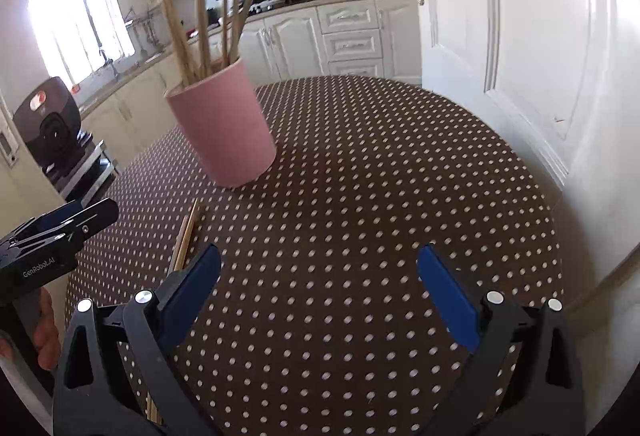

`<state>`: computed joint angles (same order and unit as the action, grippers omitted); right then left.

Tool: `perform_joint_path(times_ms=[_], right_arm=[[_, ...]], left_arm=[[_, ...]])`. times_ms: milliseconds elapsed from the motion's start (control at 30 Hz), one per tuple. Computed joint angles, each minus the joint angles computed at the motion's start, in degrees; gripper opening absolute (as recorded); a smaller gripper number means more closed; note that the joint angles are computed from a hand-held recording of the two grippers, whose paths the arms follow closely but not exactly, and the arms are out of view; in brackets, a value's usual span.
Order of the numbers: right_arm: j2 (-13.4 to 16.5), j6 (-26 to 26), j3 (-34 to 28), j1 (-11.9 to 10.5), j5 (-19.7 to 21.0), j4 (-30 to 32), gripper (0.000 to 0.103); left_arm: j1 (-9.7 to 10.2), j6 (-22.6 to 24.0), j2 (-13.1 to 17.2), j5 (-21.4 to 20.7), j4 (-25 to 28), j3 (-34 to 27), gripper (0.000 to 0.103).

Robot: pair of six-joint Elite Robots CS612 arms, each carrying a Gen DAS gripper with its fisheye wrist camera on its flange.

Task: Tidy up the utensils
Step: 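Move both tools toward the last chopsticks on the table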

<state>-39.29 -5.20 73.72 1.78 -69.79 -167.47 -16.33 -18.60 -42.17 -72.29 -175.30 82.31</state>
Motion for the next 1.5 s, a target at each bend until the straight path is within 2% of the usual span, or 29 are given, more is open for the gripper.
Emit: perform_joint_path(times_ms=[267, 467, 633, 833, 1400, 1500], right_arm=[[-0.6, -6.6, 1.0, 1.6, -0.4, 5.0, 0.095], [-0.2, -8.7, -0.1, 2.8, -1.4, 8.1, 0.095], [0.3, -9.5, -1.4, 3.7, -2.2, 9.1, 0.095], [1.1, -9.6, -3.0, 4.7, -5.1, 10.2, 0.095], [3.6, -8.2, -7.7, 5.7, -7.7, 12.3, 0.095], [3.9, -10.6, -8.3, 6.6, -11.9, 12.0, 0.095]], left_arm=[[0.34, -2.1, -1.1, -1.2, 1.1, 3.2, 0.089], [0.63, -3.8, -1.6, -0.4, 1.3, 4.9, 0.089], [0.98, -5.3, -1.6, -0.2, 1.8, 5.5, 0.089], [1.55, -8.9, -1.4, -0.4, 1.3, 6.3, 0.089], [0.98, -9.7, -1.1, 0.9, -0.1, 6.1, 0.089], [0.76, -10.5, -1.0, 1.6, -0.7, 6.1, 0.089]])
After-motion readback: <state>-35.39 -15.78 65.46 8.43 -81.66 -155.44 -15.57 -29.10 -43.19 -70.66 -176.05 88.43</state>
